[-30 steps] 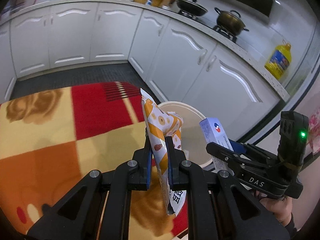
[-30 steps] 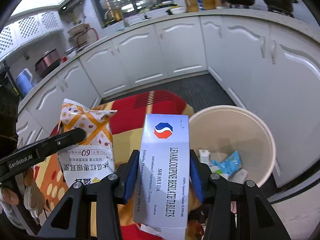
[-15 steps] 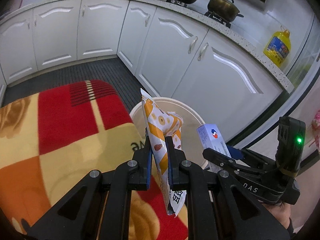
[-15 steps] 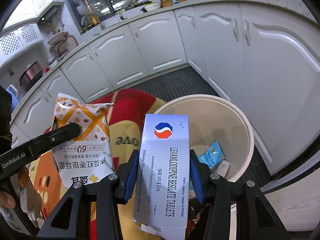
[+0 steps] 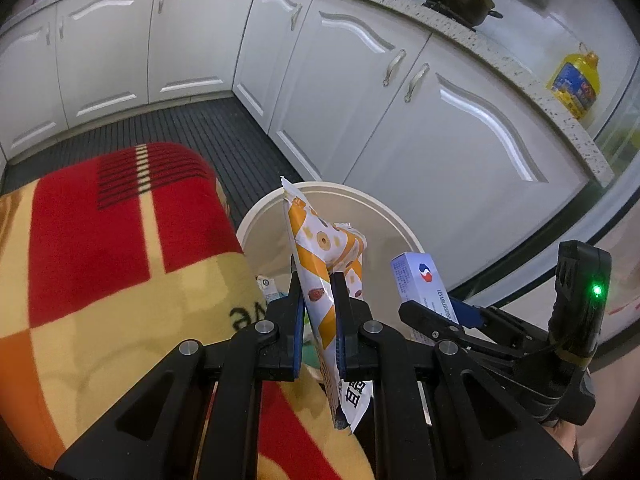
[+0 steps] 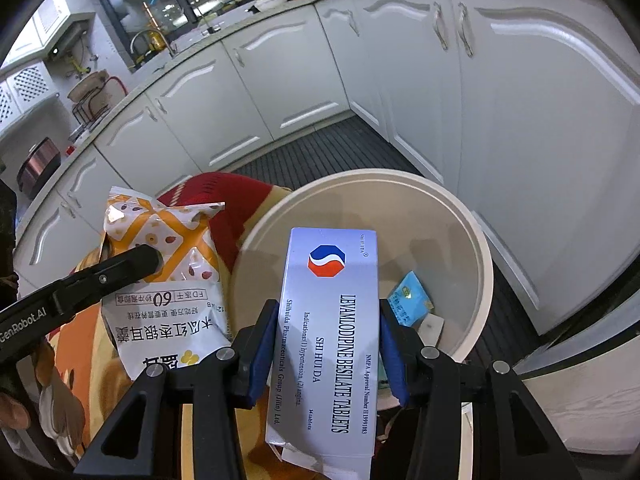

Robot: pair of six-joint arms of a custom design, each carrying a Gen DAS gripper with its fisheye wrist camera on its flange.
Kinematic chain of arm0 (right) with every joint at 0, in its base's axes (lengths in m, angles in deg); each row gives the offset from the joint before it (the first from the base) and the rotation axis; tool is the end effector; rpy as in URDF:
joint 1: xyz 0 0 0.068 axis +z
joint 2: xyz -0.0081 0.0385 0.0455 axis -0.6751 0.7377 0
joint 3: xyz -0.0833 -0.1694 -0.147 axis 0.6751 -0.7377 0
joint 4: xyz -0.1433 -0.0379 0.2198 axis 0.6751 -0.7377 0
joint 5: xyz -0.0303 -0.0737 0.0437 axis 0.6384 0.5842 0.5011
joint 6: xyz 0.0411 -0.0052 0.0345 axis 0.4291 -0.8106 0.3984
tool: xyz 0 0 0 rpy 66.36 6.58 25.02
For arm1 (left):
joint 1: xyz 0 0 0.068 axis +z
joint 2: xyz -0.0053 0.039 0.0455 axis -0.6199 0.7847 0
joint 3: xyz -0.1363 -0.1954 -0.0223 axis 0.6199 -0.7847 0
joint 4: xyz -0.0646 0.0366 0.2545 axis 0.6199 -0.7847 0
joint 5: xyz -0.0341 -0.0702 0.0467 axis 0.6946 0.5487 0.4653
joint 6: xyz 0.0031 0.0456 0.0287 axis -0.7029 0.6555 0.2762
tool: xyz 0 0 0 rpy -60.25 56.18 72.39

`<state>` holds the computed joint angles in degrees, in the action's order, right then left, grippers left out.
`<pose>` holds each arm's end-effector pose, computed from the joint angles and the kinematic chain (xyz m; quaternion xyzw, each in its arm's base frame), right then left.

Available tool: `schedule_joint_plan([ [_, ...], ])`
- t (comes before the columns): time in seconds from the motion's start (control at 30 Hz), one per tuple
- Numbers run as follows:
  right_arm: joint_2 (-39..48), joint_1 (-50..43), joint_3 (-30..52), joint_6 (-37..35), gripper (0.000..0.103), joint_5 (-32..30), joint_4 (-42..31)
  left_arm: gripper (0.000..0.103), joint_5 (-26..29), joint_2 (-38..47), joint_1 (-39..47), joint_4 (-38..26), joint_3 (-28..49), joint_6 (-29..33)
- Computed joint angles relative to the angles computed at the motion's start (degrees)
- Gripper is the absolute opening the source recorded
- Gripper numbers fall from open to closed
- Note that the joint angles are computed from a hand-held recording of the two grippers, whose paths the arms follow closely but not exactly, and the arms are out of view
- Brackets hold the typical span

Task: Collect trash
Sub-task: 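Carry bag and box over the beige bin and open both tools to drop them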

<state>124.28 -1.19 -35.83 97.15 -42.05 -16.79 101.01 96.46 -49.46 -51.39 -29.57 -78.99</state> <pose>0.1995 0.1586 0.0898 0.1783 0.9274 0.1002 0.3131 0.2898 -0.0750 0.1248 0.2345 0.9066 -0.2463 0.2500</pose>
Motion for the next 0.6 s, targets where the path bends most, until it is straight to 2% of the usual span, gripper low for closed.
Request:
schedule_joint_plan([
  [0.33, 5.1, -5.1, -0.4, -1.5, 0.046, -3.8, 5.5, 0.010, -3.8, 4.7, -3.4, 4.0, 0.9, -1.8],
  [0.6, 8.2, -6.2, 0.7, -1.9, 0.046, -3.8, 7.0, 0.010, -5.6, 5.9, -4.4, 6.9, 0.5, -2.8],
])
